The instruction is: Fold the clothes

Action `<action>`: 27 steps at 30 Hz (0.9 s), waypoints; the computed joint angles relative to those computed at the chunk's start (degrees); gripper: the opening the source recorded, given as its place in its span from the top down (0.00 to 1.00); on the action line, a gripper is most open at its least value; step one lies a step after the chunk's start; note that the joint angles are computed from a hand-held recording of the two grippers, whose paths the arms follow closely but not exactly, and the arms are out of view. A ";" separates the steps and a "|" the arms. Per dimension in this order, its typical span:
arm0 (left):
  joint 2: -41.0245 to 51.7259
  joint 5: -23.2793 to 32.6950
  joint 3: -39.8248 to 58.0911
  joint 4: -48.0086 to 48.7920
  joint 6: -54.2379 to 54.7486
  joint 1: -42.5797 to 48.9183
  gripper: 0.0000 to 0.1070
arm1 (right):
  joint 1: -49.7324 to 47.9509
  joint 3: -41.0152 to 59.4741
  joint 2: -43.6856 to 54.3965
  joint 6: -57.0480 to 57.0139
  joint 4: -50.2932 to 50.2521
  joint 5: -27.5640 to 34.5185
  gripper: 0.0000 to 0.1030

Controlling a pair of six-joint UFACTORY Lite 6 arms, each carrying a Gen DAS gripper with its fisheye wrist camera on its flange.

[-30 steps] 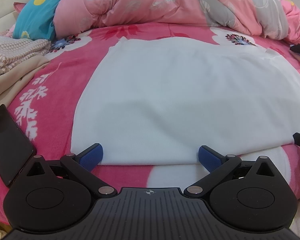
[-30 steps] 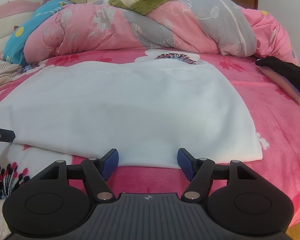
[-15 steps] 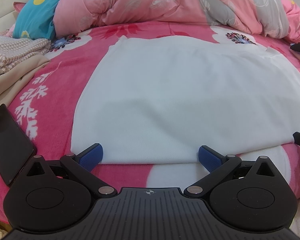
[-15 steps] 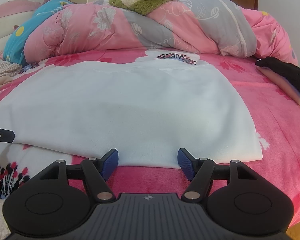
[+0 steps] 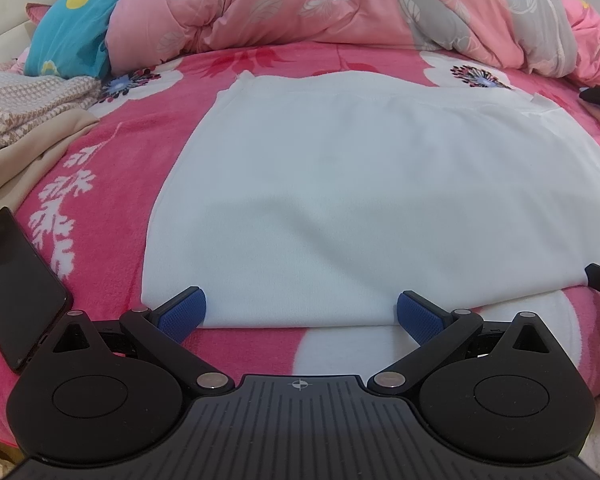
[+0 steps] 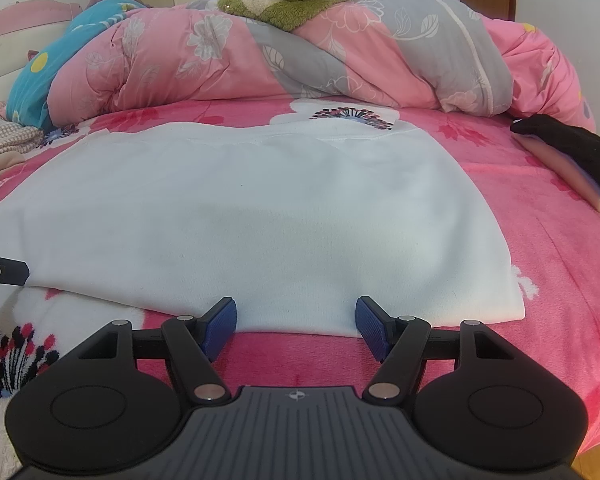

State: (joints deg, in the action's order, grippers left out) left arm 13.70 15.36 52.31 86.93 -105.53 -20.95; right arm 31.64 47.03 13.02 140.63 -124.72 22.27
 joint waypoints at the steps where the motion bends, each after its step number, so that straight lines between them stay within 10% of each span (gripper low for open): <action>1: -0.06 -0.30 -0.17 0.84 -0.79 0.20 0.04 | 0.00 -0.04 -0.02 0.03 -0.03 0.03 0.34; 16: -1.99 -2.59 -3.55 16.63 -14.92 1.27 0.04 | 3.48 0.06 -1.18 -12.13 15.02 1.90 0.25; 27: -9.28 -6.40 -10.20 49.67 -47.21 6.25 0.04 | 12.57 2.30 -3.97 -23.79 27.92 6.61 0.25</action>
